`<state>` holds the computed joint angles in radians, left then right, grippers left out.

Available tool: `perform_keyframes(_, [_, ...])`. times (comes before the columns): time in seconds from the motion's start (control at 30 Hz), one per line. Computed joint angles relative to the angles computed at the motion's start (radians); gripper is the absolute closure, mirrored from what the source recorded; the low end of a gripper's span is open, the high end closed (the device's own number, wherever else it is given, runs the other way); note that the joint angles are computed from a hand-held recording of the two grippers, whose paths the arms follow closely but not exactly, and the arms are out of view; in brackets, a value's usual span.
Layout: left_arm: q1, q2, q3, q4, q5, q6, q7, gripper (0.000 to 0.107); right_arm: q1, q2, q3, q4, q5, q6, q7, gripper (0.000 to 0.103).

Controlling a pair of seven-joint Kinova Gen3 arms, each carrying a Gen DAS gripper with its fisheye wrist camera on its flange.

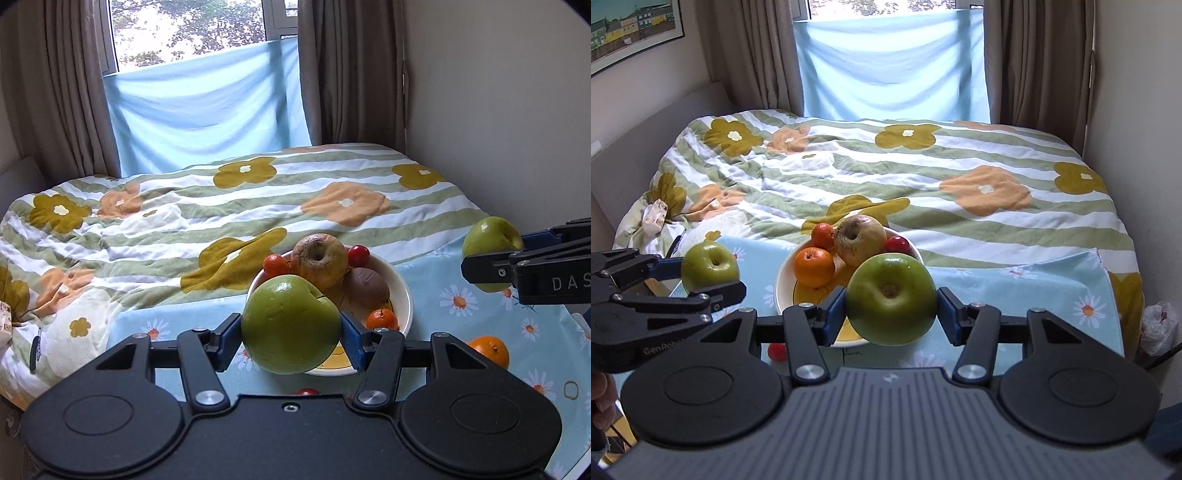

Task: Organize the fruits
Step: 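Carry the large green apple in the left tool while the right tool carries its apple to the bowl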

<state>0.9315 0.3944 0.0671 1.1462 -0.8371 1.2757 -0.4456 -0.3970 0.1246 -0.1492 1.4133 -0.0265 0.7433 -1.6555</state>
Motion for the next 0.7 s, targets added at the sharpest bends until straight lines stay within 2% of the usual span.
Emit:
perform_keyframes(0.4, [-0.176, -0.002, 0.019, 0.101, 0.152, -0.258, -0.254, 0.047, -0.123, 0.123, 0.042, -0.089, 0.199, 0.023, -0.274, 0.036])
perform_keyframes(0.7, [-0.224, 0.047, 0.001, 0.102, 0.276, -0.359, -0.407, 0.047, -0.16, 0.167, 0.066, -0.095, 0.266, 0.026, -0.388, 0.035])
